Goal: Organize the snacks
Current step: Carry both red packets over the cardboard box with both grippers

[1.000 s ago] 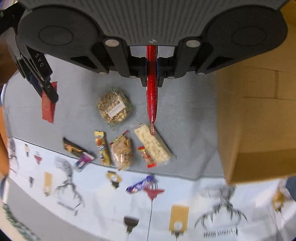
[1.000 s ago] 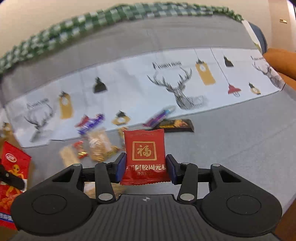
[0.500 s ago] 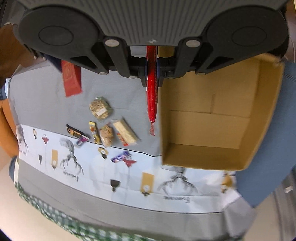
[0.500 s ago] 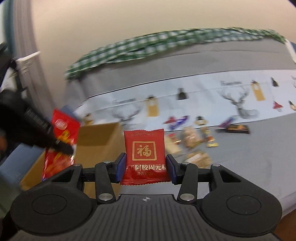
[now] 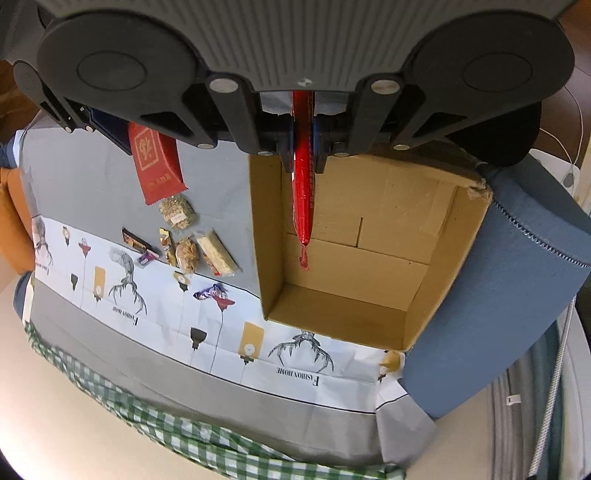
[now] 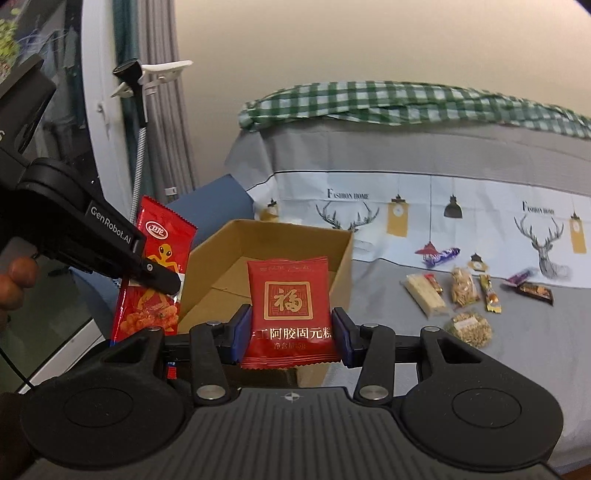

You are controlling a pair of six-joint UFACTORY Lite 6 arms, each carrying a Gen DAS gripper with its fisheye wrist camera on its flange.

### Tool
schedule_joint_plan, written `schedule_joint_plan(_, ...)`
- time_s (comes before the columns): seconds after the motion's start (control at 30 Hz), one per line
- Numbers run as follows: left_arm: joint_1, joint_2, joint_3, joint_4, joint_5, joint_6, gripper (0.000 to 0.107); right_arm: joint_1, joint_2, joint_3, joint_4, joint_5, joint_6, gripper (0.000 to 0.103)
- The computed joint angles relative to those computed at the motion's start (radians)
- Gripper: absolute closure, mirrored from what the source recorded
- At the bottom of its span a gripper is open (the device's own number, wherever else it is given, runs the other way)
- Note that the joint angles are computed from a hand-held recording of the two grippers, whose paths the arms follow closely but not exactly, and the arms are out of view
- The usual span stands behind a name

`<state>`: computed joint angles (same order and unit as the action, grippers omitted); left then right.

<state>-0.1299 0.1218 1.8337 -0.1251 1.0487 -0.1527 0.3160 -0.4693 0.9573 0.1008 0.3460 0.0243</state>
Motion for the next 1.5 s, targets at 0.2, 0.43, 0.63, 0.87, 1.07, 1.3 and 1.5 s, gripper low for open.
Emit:
schedule_joint_plan(0.2,0.044,-0.044,-0.043,-0.053,-0.015,0.045,0.098,0.090,0.001,0.029,-0.255,0.028,0.244,0.055)
schedule_joint_plan(0.43,0.082,-0.080,-0.086,-0.091,-0.028,0.074,0.098,0.134,0.004,0.045,-0.355,0.053,0.328,0.055)
schedule_joint_plan(0.63,0.099,-0.076,-0.081,-0.093,-0.023,0.066,0.098,0.144,0.018,0.056,-0.355,0.050,0.311,0.055)
schedule_joint_plan(0.87,0.090,-0.062,-0.070,-0.077,-0.029,0.044,0.098,0.140,0.022,0.057,-0.338,0.051,0.293,0.055)
schedule_joint_plan(1.07,0.095,-0.053,-0.066,-0.079,-0.031,0.045,0.098,0.123,0.031,0.057,-0.292,0.044,0.247,0.055)
schedule_joint_plan(1.3,0.115,-0.013,-0.039,-0.087,-0.040,0.065,0.098,0.118,0.061,0.070,-0.282,0.044,0.239,0.055)
schedule_joint_plan(1.5,0.139,0.016,-0.024,-0.105,-0.051,0.092,0.098,0.116,0.109,0.089,-0.284,0.034,0.233,0.055)
